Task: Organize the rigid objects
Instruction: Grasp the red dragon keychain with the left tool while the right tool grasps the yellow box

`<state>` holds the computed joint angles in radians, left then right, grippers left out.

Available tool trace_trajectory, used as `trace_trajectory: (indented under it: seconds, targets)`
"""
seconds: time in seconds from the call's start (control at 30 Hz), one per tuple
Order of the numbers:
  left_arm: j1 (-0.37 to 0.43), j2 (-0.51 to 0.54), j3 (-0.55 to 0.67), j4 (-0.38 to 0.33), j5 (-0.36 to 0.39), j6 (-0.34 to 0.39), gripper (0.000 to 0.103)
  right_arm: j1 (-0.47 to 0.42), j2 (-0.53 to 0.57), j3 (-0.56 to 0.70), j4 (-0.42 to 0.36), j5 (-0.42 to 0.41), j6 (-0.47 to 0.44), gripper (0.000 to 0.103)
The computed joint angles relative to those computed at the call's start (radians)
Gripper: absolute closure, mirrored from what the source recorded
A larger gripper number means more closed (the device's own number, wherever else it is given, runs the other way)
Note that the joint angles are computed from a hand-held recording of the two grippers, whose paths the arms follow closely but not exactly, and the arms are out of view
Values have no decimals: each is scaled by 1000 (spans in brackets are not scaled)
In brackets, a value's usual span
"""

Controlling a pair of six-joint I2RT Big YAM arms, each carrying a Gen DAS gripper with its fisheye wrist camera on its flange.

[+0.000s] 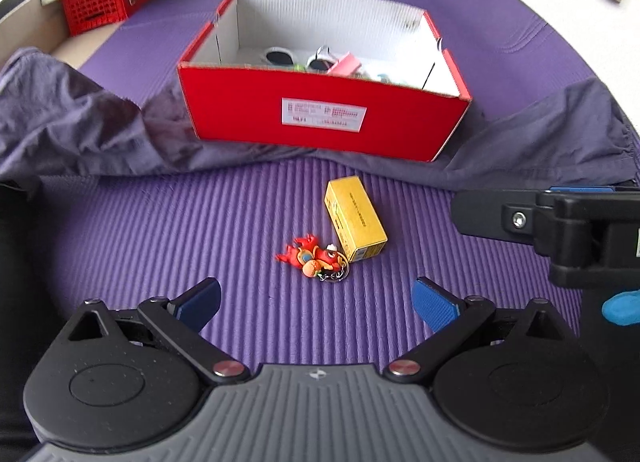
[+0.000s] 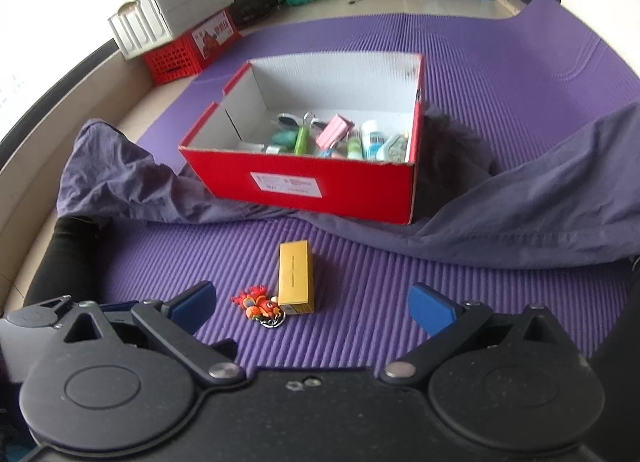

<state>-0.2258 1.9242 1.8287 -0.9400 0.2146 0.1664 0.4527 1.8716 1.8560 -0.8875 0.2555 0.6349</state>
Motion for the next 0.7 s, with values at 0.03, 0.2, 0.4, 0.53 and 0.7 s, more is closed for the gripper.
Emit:
trace_trajectory:
  seconds: [0.03,0.2,0.4,0.53,0.7]
  targets:
    - [0,8,2,3,1,-4,1,-2,12,12,-7,-6,0,1]
    - [-3,48,0,30,20,-5,1,-14,74,72,-42,-34,1,1]
    - [-8,75,-23,82,18,-19,1,-31,164,174,-102,-65,1,2]
    - [-8,68,-71,170,13,15,1,-39,229,260,-153,-86,0,4]
    - [-7,90,-69,190,-9,31,1,-43,330,404,-245,-108,-23,8]
